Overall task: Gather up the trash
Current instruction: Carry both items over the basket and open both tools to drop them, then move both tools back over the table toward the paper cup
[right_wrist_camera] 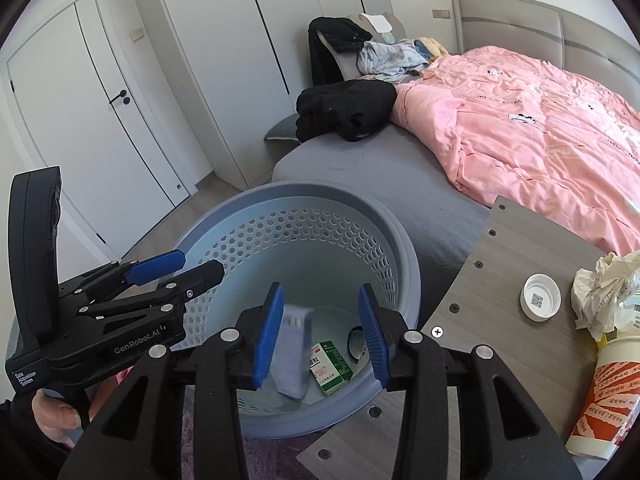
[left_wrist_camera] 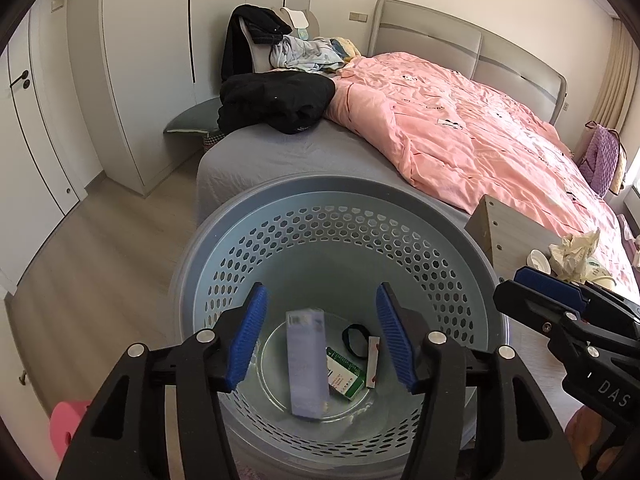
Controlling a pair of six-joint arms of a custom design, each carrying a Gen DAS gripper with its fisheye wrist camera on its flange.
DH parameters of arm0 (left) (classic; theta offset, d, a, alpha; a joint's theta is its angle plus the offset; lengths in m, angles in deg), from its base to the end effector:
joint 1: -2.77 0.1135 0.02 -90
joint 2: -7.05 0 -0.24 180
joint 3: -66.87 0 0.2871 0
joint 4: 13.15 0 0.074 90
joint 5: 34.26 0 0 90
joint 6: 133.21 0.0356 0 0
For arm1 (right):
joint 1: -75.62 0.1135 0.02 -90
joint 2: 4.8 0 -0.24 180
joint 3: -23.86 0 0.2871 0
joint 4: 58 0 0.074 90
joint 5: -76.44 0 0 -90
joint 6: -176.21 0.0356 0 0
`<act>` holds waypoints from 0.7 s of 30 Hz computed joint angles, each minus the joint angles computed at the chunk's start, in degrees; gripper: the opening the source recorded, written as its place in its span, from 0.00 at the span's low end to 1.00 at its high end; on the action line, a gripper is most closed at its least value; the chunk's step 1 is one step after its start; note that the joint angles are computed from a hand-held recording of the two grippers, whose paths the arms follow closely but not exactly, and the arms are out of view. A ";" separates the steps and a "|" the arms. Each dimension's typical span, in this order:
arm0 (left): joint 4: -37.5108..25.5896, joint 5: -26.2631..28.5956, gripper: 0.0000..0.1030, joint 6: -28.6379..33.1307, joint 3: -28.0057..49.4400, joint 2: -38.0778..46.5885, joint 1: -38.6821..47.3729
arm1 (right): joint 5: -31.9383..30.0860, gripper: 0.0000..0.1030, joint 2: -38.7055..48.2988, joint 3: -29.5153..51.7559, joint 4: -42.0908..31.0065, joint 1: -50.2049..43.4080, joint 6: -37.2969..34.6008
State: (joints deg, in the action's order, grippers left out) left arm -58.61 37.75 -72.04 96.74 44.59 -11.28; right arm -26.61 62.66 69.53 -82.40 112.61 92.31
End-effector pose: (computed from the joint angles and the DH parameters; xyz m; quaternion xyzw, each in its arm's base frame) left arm 0.1763 -0.0328 0.1351 -0.1696 0.9229 0.0239 0.3449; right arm 0.2107 0.1688 0.1502 -0.2863 0.8772 0.2342 0.3060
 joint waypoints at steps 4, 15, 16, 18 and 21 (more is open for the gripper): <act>-1.10 -2.27 0.58 -1.31 -0.24 -0.90 -1.26 | 0.47 0.41 -0.66 -0.49 0.05 0.27 -0.02; -4.18 -5.08 0.64 -3.07 -0.29 -2.79 -3.40 | 0.53 0.52 -4.26 -3.27 -0.33 -0.46 0.59; -4.30 -5.34 0.64 -3.30 -0.21 -2.68 -3.72 | 0.53 0.52 -4.81 -3.65 -0.49 -0.62 0.64; -4.65 -5.45 0.65 -3.46 -0.17 -2.94 -4.01 | 0.65 0.54 -6.15 -4.48 -1.00 -0.90 0.78; -5.47 -5.79 0.65 -3.90 -0.07 -3.61 -5.00 | 0.93 0.56 -8.92 -6.05 -2.16 -1.63 0.98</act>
State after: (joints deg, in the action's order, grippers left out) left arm -64.08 31.96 -75.94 96.67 40.98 -16.27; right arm -25.68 53.74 63.48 -84.56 110.98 93.30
